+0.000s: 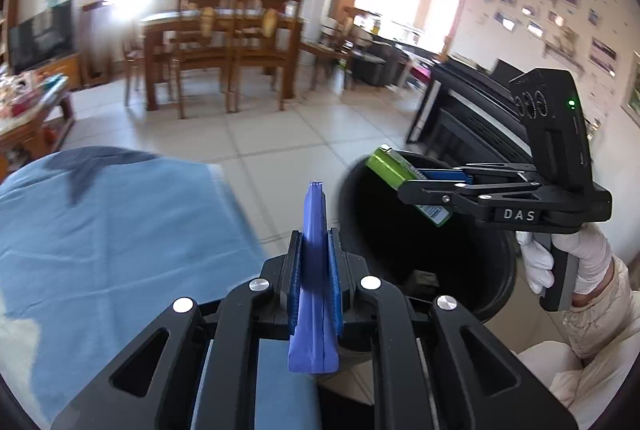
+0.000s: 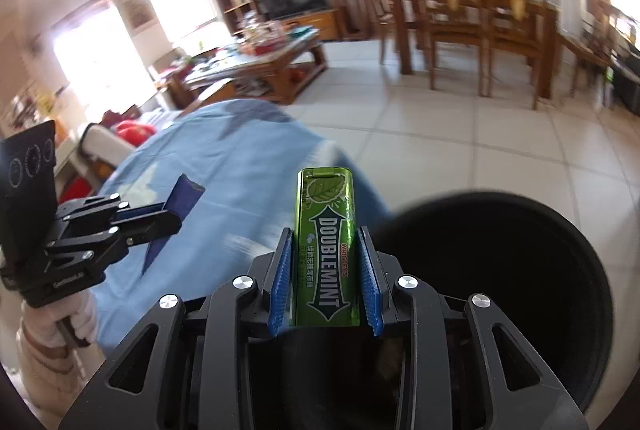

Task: Collect trash
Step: 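Carry the blue strip and Doublemint box over the black bin, then open both grippers to drop the strip and gum box into the bin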

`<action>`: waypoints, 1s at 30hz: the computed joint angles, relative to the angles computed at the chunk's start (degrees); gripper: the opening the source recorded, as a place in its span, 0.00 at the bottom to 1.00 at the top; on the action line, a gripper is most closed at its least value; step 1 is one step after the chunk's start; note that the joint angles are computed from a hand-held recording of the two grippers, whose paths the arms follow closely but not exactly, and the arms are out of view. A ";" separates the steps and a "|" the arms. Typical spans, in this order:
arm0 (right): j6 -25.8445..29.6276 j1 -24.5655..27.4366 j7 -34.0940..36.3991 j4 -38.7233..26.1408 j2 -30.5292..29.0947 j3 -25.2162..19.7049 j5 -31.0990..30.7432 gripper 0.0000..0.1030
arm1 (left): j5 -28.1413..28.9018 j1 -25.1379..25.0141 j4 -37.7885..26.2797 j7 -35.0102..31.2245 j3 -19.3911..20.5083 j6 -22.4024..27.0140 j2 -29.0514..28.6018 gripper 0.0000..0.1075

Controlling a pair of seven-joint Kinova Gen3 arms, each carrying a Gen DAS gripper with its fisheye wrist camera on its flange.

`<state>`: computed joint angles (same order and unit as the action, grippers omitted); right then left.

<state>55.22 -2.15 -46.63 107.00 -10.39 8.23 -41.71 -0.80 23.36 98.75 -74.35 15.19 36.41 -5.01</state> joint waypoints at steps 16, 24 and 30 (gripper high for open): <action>2.85 13.47 12.38 6.09 3.82 7.02 -2.91 0.31 | -1.02 10.91 -11.03 -3.71 0.29 2.02 16.96 0.12; 2.04 15.81 11.37 6.60 4.53 4.84 -1.51 0.31 | -2.70 13.19 -12.11 -2.39 -1.81 3.30 18.52 0.16; -1.00 14.50 10.15 7.48 2.06 3.84 0.54 0.49 | -7.55 15.87 -11.24 2.52 -2.77 2.03 17.36 0.67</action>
<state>54.22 12.35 -36.48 114.48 -8.34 12.07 -41.18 -8.35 39.23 87.51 -71.83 12.42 38.44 12.35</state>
